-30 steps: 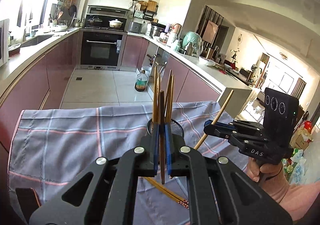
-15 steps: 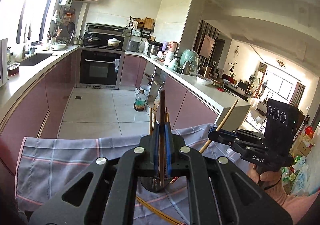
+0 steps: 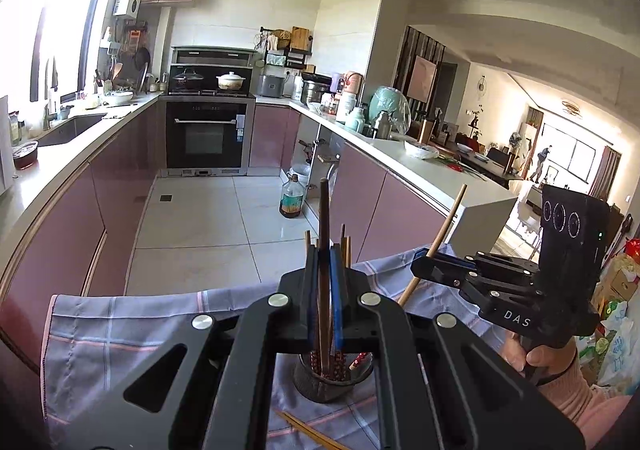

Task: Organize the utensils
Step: 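Lower the right gripper's chopstick into the cup and open while the left gripper releases its chopstick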

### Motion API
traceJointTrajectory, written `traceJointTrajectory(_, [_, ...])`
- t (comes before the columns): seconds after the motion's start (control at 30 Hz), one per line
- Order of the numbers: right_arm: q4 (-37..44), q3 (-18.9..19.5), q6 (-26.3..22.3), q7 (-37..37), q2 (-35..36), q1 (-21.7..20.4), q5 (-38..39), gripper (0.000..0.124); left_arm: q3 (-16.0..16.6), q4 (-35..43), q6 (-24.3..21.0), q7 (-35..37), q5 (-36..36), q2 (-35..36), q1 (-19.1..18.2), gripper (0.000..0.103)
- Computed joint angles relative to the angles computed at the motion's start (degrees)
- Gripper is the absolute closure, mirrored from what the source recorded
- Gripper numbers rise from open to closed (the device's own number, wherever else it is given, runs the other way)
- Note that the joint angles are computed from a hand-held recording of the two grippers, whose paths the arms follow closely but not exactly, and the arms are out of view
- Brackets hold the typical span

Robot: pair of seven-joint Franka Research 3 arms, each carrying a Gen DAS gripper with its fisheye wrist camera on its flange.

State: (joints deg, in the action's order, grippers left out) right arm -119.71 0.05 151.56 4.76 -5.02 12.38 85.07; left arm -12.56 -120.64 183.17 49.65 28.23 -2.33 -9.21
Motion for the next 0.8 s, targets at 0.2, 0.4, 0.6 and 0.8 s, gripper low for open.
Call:
traceJointTrajectory(0.2, [1.3,0.5,-1.2,7.2,3.0,-0.4,-8.0,0.119,-0.8,3.0,-4.9,19.2,-19.1,4.2,-2.2,0.097])
traceJointTrajectory(0.4, [3.3,1.2,-2.9,14.9,6.1,-1.2,-15.7,0.119,-2.9,7.0,-10.9,29.8,-29.5,8.1,-1.1,0.097])
traceJointTrajectory(0.6, [5.4,2.2,-2.2,20.2,8.8,-1.7,-20.1,0.116,-3.5,10.8,-13.9,32.9,-30.9,11.9,0.2,0.096])
traceJointTrajectory(0.8, [5.7,2.9,-1.0,21.2,9.4,-2.3,-19.8,0.115,-2.0,13.6,-14.6,28.2,-26.9,15.7,-0.7,0.096])
